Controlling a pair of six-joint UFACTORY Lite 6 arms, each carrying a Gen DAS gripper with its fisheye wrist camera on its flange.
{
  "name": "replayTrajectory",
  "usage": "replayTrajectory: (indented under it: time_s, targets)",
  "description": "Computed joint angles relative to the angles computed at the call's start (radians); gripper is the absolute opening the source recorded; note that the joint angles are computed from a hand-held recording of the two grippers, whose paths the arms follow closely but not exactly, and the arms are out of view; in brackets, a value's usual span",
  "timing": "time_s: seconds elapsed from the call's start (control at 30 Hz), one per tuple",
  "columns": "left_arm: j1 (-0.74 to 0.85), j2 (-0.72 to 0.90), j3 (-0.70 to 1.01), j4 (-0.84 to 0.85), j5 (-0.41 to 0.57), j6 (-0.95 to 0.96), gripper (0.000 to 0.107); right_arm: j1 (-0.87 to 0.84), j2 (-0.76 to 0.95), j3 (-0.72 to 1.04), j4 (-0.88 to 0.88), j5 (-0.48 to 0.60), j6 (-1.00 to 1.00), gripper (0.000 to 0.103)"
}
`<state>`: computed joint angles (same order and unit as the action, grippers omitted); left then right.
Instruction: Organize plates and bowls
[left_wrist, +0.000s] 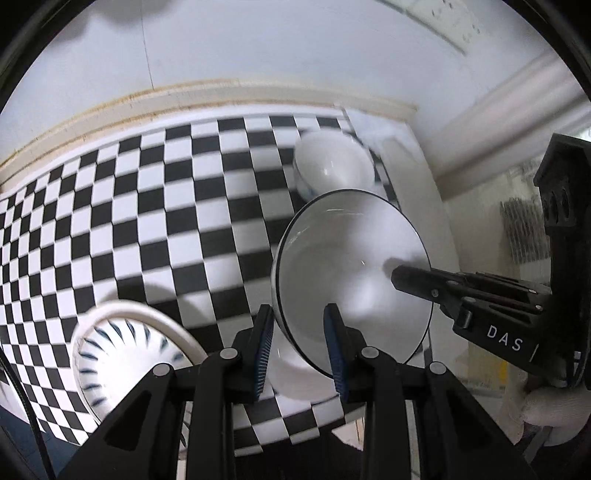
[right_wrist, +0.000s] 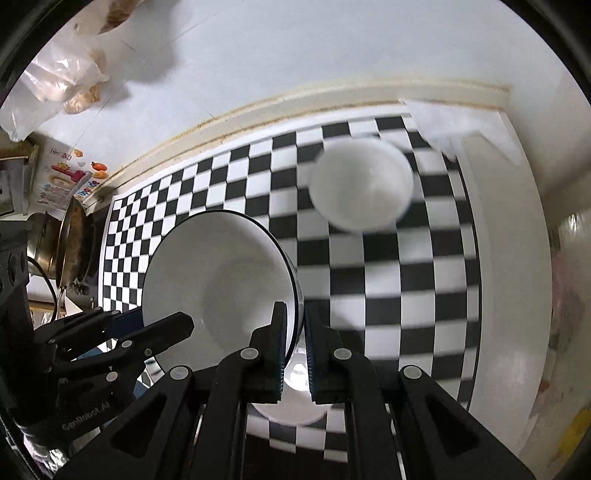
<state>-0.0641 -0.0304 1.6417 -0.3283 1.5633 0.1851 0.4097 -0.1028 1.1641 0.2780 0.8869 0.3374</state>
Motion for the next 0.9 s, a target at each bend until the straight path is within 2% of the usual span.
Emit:
replayTrajectory:
  time_s: [0.23,0.37,0.53,0.9]
  targets:
    - [-0.070,-0.169,-0.281,0.040,-0.061,-0.002,0.025,0.080,-0.162,-0.310,0.015,-0.121,0.090,0.011]
    - [-0.093,-0.230,-0.408,0.055,-0.092,-0.003,0.025,0.109,-0.199,-0.420,0.034,-0.178,0.108,0.011]
    - [-0.107,-0.261,-0.504,0.070,-0.109,-0.003,0.025,0.139,-0.203,-0.494,0.049,-0.231,0.120,0.011]
    - [-0.194,-0.268,-0.558,0.134,-0.178,-0.056,0.025,0.179,-0.164,-0.507,0.020,-0.275,0.163,0.011]
